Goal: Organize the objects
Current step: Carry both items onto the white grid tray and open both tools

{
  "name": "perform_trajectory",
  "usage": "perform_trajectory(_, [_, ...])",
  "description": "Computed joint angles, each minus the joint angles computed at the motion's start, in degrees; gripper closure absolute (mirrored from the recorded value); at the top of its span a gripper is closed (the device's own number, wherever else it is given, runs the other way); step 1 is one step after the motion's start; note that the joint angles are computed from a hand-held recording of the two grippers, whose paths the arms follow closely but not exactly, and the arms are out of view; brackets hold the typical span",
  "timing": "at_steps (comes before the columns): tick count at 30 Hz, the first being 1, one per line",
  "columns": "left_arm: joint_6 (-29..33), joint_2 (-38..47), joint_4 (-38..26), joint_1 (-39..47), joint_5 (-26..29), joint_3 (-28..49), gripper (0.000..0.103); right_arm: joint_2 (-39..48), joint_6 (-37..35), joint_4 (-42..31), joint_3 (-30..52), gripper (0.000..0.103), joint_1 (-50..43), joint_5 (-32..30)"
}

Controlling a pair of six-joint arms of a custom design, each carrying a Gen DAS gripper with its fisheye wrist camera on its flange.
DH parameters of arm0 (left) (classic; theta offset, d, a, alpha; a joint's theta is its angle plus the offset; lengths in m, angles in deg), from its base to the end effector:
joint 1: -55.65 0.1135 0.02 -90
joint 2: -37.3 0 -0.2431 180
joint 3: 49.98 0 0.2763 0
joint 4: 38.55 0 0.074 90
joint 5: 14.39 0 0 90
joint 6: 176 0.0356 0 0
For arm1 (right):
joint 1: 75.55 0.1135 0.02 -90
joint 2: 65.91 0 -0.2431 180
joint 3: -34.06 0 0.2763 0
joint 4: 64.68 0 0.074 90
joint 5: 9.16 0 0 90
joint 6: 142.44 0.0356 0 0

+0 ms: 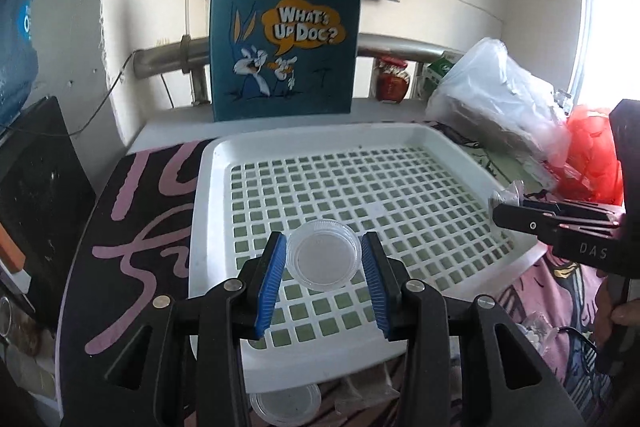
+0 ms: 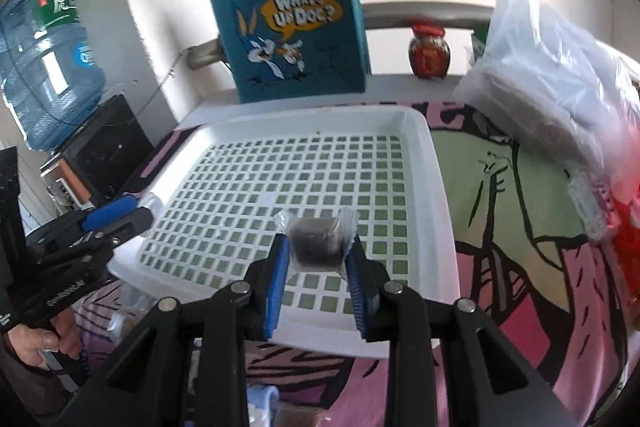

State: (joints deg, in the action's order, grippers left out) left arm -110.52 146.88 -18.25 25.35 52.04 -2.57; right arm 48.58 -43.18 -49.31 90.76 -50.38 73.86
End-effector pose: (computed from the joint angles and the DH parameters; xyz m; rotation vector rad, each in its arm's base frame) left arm 0.2747 -0.1440 0.0270 -0.0946 2.2274 -0.0452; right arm 0.3138 0.1522 0.0272 -0.3870 2.3141 0.4426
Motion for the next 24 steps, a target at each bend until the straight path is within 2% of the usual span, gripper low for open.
perform_trajectory(5, [-1.45, 3.72, -2.63, 2.34, 1.92, 3.08, 0.065, 5.22, -0.01, 0.34, 3.23, 0.075, 0.12, 0.92])
perform_trajectory(9, [-2.39, 5.18, -3.01, 3.12, 2.23, 3.99, 0.064, 8.08, -0.75, -2.16, 6.27, 0.074, 0.3, 0.77])
perform_trajectory(10, [-2.64, 5.26, -3.13, 3.28, 2.63, 4.03, 0.059, 8.18, -1.01, -2.36, 6.43, 0.071, 0.36, 0.69])
perform_trajectory(11, [-2.96, 5.12, -3.36, 3.45, 3.08, 4.04, 0.047, 8.13, -0.85, -2.54, 6.5, 0.07, 0.35, 0.68])
perform_trajectory(12, [-3.24, 4.92, -2.94, 3.5, 3.22, 3.68, 0.042, 8.1, -0.32, -2.75, 6.56, 0.066, 0.3, 0.43])
perform_trajectory(13, [-3.29, 4.65, -1.77, 3.38, 3.05, 3.0, 0.035, 8.19, 0.22, -3.69, 6.99, 0.057, 0.29, 0.34])
perform_trajectory(17, [-3.21, 2.06, 2.28, 1.93, 1.41, -0.36, 0.019, 6.96, 1.09, -0.23, 4.37, 0.05, -0.1, 0.29])
perform_trajectory(21, [-3.12, 0.05, 6.09, 0.61, 1.17, -3.41, 0.013, 3.55, 2.5, 6.82, -1.45, 0.044, -0.37, 1.37])
perform_trajectory(24, [-3.09, -1.04, 5.24, -0.69, 0.56, -4.07, 0.013, 0.91, 2.67, 11.35, -5.67, 0.043, -0.12, 2.64])
